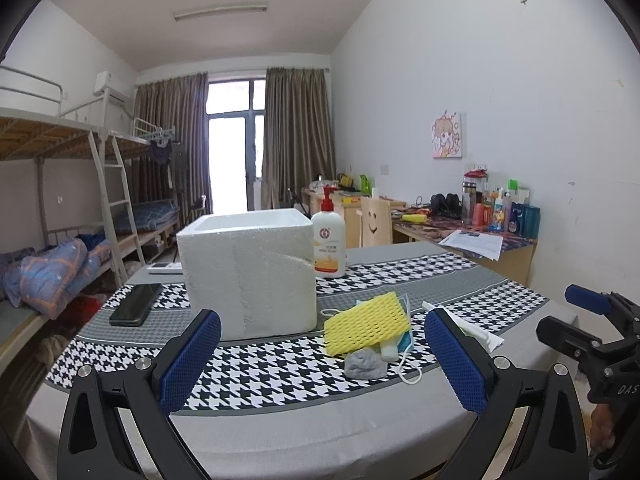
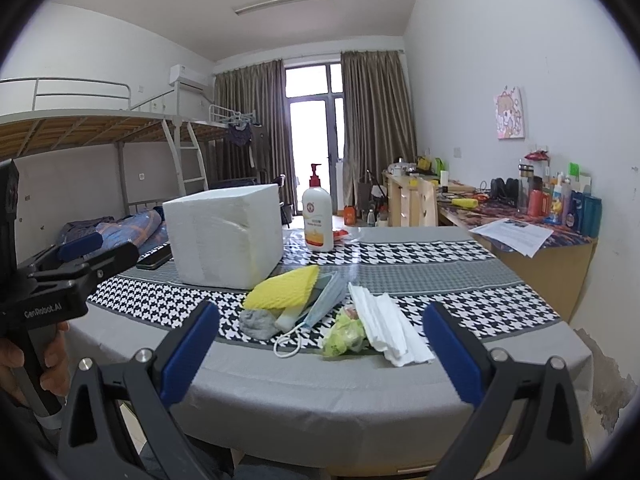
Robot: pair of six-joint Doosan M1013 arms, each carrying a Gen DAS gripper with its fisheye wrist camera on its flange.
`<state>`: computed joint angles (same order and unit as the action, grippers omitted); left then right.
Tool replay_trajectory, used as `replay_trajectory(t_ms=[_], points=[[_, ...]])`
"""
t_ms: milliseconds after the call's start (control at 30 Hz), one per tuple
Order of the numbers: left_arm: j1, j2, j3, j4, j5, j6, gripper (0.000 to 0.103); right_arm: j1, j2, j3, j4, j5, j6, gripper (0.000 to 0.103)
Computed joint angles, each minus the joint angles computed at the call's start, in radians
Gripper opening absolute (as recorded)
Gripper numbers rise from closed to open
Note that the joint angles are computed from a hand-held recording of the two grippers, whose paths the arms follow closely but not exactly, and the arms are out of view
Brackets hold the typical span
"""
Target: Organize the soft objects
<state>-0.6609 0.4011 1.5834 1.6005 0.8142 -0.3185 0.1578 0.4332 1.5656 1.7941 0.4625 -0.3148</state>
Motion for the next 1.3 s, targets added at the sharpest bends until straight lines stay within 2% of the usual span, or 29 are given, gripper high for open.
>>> replay_trajectory(t_ms=[233, 400, 667, 867, 1067, 1300], points=[[0.031, 0.021, -0.036, -0.054, -0.063, 0.064, 0.102, 0.006, 0.029, -0.05, -0.114, -0.041, 0.125, 0.103], [0.056, 0.041, -0.069, -0.126, -0.121, 0.136, 0.102, 0.014, 0.056, -0.09, -0.255, -0.071, 0.271, 0.103], [0.091, 0.083, -0.133, -0.263, -0.205, 0.287, 0.102, 0.016, 0.097, -0.151, -0.488, -0.087, 0.523, 0.103], [0.113, 0.12, -0.189, -0.395, -0.267, 0.425, 0.102, 0.015, 0.119, -0.182, -0.611, -0.087, 0.665, 0.103], [0.123, 0.162, -0.254, -0.528, -0.28, 0.585, 0.102, 0.01, 0.149, -0.223, -0.745, -0.073, 0.831, 0.103], [0.14, 0.207, -0.325, -0.721, -0.288, 0.788, 0.102, 0.012, 0.17, -0.252, -0.841, -0.067, 0.943, 0.103]])
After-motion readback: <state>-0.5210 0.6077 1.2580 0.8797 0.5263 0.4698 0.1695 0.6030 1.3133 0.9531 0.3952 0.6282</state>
